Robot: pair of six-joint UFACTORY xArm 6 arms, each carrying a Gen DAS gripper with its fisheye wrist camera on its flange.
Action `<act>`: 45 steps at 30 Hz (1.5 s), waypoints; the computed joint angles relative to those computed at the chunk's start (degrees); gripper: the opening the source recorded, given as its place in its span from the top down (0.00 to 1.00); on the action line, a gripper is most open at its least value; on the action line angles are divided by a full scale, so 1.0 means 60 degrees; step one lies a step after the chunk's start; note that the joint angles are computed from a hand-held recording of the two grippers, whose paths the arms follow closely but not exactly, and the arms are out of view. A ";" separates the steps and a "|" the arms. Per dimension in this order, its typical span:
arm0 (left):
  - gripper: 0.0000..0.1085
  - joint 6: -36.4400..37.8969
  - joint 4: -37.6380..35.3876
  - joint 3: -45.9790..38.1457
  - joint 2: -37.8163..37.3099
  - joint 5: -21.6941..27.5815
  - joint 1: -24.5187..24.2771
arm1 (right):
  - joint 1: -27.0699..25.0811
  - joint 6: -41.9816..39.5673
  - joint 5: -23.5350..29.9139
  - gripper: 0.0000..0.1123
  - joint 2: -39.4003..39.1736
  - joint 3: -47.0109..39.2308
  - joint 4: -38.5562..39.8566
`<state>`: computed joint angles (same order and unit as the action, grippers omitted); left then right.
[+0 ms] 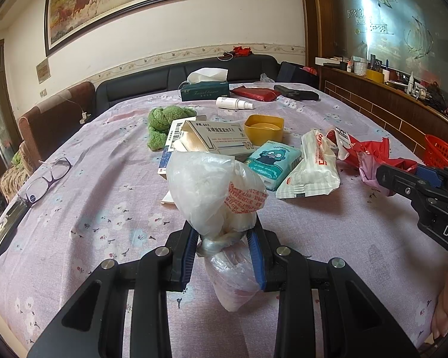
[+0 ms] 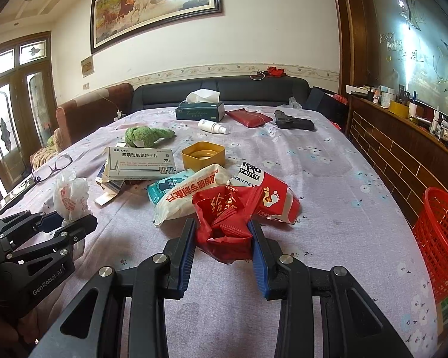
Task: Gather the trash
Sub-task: 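Grasp the red snack wrapper with the right gripper while the left gripper holds the bag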
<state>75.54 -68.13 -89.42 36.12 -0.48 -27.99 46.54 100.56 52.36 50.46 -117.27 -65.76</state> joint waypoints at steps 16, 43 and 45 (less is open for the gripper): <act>0.72 0.0122 -0.0130 -0.0002 -0.0005 -0.0027 -0.0020 | -0.0005 -0.0039 -0.0005 0.66 0.0106 -0.0156 -0.0016; 0.72 0.0194 -0.0110 -0.0035 -0.0020 0.0150 0.0029 | -0.0009 -0.0090 -0.0027 0.66 0.0081 -0.0126 0.0066; 0.72 0.0358 -0.0300 -0.0075 -0.0027 0.0243 0.0053 | -0.0014 -0.0069 -0.0054 0.66 0.0066 -0.0100 0.0052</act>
